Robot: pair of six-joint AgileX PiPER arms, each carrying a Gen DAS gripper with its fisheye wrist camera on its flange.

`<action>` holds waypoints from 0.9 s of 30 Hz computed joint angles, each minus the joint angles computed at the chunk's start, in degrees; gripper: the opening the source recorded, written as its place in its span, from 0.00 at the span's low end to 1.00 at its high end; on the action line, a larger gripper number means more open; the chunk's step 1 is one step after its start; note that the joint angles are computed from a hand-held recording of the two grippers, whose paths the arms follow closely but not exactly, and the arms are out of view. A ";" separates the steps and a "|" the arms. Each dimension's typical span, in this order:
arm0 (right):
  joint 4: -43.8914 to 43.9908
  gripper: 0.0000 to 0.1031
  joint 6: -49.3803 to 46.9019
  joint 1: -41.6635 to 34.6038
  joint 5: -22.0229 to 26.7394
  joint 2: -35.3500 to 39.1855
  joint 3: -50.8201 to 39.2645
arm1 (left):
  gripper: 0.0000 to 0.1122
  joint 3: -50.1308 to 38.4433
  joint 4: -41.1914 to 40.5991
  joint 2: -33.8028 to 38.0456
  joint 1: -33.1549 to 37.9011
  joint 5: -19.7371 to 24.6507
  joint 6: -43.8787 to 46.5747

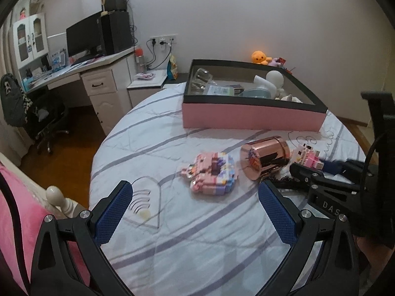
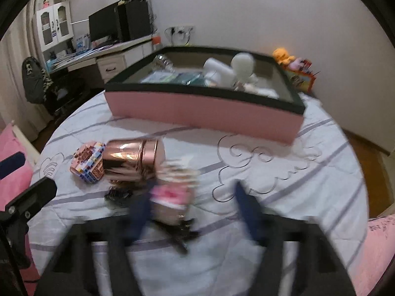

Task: Organize rigid objects
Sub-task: 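Grasp the rose-gold cup with the left gripper while the right gripper grasps the pink block figure, then place the cup in the pink box with the left gripper while the right gripper places the block figure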

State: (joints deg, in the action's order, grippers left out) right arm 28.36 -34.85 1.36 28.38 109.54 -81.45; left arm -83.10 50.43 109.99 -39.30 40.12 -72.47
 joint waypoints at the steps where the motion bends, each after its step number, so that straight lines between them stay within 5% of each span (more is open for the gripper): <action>1: 1.09 0.30 -1.40 -0.39 1.43 0.64 -0.76 | 0.92 -1.32 -0.56 0.79 -0.02 0.13 1.09; 12: 6.00 0.28 -7.46 -7.04 2.74 -0.49 -0.56 | 0.91 -24.85 -12.34 14.78 -1.09 4.74 17.13; 16: 7.06 0.28 -8.57 -8.78 3.63 0.45 -1.59 | 0.91 -36.82 -12.81 21.74 -2.11 13.07 20.75; 19: 7.78 0.28 -9.36 -9.64 5.00 2.13 -3.43 | 0.75 -43.62 -16.63 25.71 -1.31 15.86 24.79; 21: 8.09 0.28 -9.43 -9.82 6.09 3.31 -5.11 | 0.54 -49.40 -21.16 29.14 -0.44 18.26 29.05; 23: 8.69 0.28 -10.03 -9.88 6.29 3.67 -5.64 | 0.52 -52.45 -21.95 31.32 -0.34 19.86 30.90; 27: 9.28 0.28 -10.43 -10.02 7.41 4.76 -7.55 | 0.51 -47.13 -22.95 28.33 0.23 14.53 29.87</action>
State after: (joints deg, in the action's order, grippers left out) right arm 37.65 -45.28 -8.66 35.79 114.31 -89.00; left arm -130.23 27.47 138.31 -39.07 54.65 -42.61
